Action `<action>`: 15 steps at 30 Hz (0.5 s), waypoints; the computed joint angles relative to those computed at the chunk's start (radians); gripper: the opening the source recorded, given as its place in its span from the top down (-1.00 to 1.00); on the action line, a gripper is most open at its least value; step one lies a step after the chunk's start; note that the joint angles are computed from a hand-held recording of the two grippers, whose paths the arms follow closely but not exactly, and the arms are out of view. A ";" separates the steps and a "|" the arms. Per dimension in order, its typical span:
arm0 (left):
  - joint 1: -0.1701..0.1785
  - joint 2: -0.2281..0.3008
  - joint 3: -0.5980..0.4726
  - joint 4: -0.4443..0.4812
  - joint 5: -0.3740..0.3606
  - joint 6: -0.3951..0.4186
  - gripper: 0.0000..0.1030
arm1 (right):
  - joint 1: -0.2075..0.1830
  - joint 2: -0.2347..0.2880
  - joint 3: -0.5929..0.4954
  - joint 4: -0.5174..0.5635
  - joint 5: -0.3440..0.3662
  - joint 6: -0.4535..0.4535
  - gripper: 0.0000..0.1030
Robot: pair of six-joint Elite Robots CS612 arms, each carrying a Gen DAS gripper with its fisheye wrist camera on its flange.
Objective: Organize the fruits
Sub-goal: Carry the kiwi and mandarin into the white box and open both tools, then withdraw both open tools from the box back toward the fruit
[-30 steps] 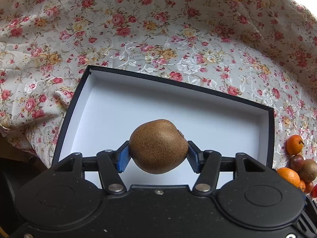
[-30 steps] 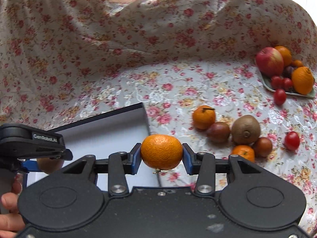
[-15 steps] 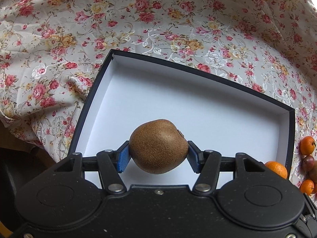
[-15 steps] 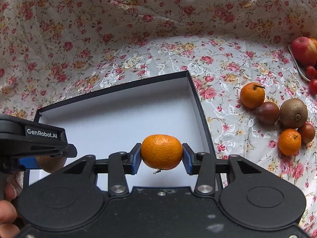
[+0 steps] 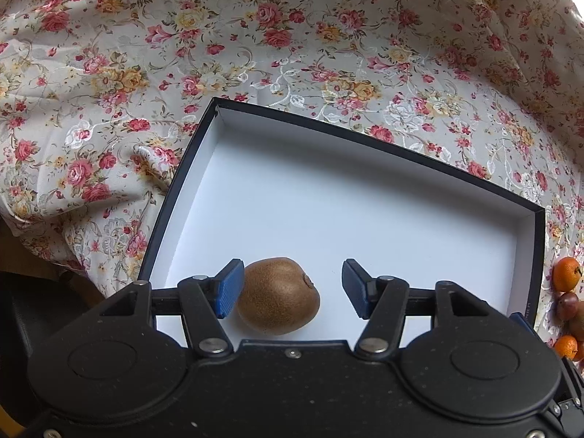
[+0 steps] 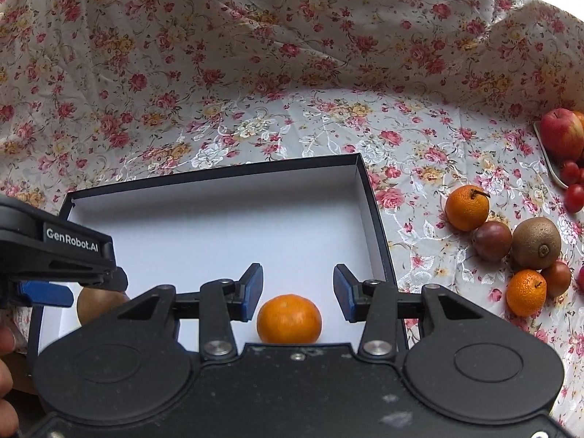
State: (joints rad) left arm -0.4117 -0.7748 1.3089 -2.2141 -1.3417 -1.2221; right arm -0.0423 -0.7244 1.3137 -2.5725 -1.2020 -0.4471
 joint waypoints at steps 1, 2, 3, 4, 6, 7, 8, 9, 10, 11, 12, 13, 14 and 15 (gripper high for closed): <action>0.001 0.002 -0.002 0.004 -0.006 -0.001 -0.22 | 0.000 0.000 -0.002 0.008 -0.001 0.002 0.11; 0.002 0.003 -0.005 0.012 -0.009 -0.004 -0.22 | 0.000 0.000 -0.005 0.018 -0.002 0.005 0.11; 0.002 0.004 -0.007 0.019 -0.011 -0.008 -0.22 | -0.001 0.001 -0.006 0.024 -0.003 0.007 0.11; 0.002 0.004 -0.008 0.022 -0.013 -0.012 -0.22 | -0.001 0.001 -0.008 0.028 -0.005 0.007 0.11; 0.003 0.003 -0.009 0.025 -0.015 -0.019 -0.22 | -0.002 0.001 -0.009 0.028 -0.009 0.010 0.11; 0.002 0.002 -0.009 0.027 -0.015 -0.022 -0.22 | -0.002 0.002 -0.010 0.027 -0.011 0.013 0.11; 0.002 0.002 -0.010 0.028 -0.015 -0.024 -0.22 | -0.003 0.002 -0.011 0.025 -0.014 0.016 0.11; 0.002 0.003 -0.012 0.030 -0.014 -0.023 -0.22 | -0.003 0.002 -0.012 0.024 -0.016 0.018 0.11; 0.001 0.004 -0.015 0.034 -0.015 -0.022 -0.22 | -0.004 0.003 -0.012 0.024 -0.019 0.020 0.11; 0.001 0.005 -0.018 0.037 -0.015 -0.021 -0.22 | -0.004 0.003 -0.014 0.023 -0.023 0.023 0.11; 0.001 0.006 -0.020 0.037 -0.016 -0.020 -0.22 | -0.004 0.004 -0.015 0.022 -0.026 0.025 0.11; 0.001 0.006 -0.022 0.035 -0.018 -0.020 -0.22 | -0.005 0.004 -0.015 0.021 -0.028 0.025 0.11; 0.000 0.007 -0.024 0.033 -0.019 -0.019 -0.22 | -0.005 0.004 -0.016 0.022 -0.030 0.026 0.11; 0.000 0.008 -0.026 0.030 -0.018 -0.016 -0.22 | -0.006 0.004 -0.016 0.021 -0.032 0.026 0.11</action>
State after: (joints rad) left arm -0.4121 -0.7671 1.2828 -2.1840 -1.3601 -1.2382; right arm -0.0485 -0.7208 1.2977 -2.5510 -1.2339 -0.4212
